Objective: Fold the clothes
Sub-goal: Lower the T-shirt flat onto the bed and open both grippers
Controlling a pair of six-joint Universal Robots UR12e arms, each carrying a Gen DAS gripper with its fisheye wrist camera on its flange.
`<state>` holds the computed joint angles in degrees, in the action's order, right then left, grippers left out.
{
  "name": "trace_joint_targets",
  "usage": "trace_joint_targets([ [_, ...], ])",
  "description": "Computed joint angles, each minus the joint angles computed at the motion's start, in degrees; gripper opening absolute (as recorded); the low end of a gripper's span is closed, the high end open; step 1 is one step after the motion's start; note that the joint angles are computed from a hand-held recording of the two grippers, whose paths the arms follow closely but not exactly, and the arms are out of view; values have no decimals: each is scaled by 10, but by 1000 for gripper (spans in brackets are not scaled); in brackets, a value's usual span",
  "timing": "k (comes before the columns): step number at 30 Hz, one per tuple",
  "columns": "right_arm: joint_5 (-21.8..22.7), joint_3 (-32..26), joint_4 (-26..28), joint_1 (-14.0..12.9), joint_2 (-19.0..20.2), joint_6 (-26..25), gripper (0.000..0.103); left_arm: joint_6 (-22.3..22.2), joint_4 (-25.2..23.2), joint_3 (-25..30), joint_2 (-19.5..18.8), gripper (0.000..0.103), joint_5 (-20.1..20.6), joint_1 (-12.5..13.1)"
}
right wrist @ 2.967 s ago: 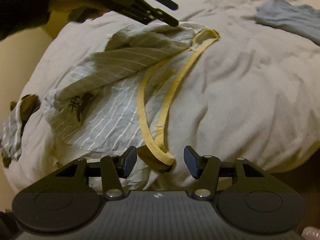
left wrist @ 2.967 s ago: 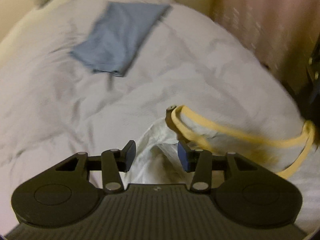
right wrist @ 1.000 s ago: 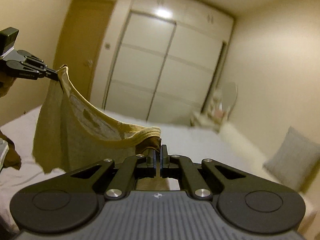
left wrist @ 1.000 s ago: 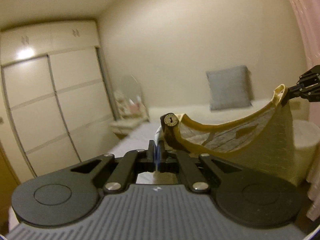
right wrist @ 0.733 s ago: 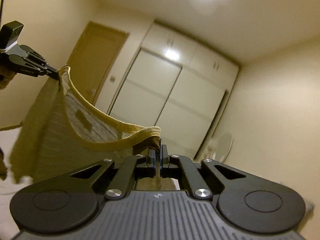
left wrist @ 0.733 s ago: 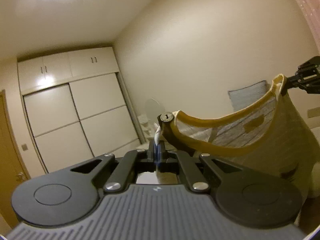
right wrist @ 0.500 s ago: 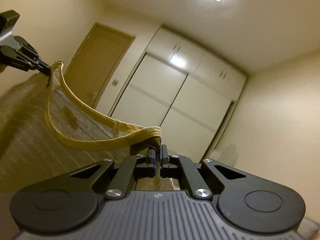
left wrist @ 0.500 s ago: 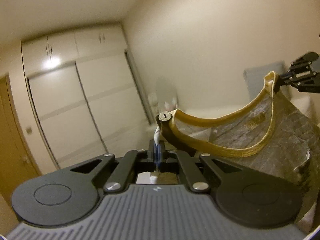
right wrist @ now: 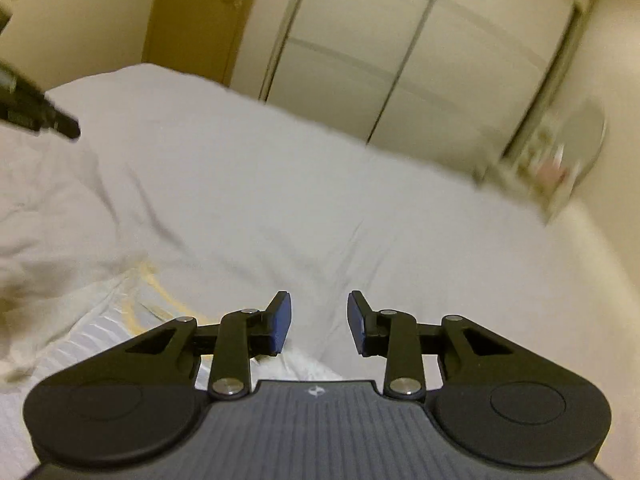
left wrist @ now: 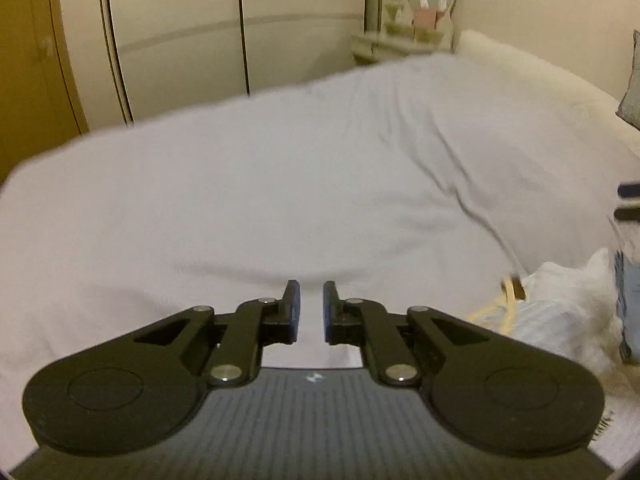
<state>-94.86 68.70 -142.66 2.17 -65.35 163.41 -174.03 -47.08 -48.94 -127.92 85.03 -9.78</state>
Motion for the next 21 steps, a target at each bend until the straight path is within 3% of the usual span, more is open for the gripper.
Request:
trace_joint_targets([
  [2,5,25,28,-1,-11,28,42,-7,-14,-32,16,17,-5,4],
  [5,24,81,71,-19,-47,66,44,-26,-42,-81,44,22,-7,8],
  [7,27,115,91,-25,-72,82,45,-40,-62,-117,67,31,-4,9],
  [10,29,153,119,-35,-99,94,50,-44,-101,-134,74,32,8,2],
  [13,39,183,123,-55,-112,94,50,-67,-108,-154,73,32,18,3],
  [18,58,188,100,-84,-93,87,51,-85,-112,-155,63,32,26,5],
  [21,84,166,83,-84,-68,80,51,-79,-110,-145,52,32,19,8],
])
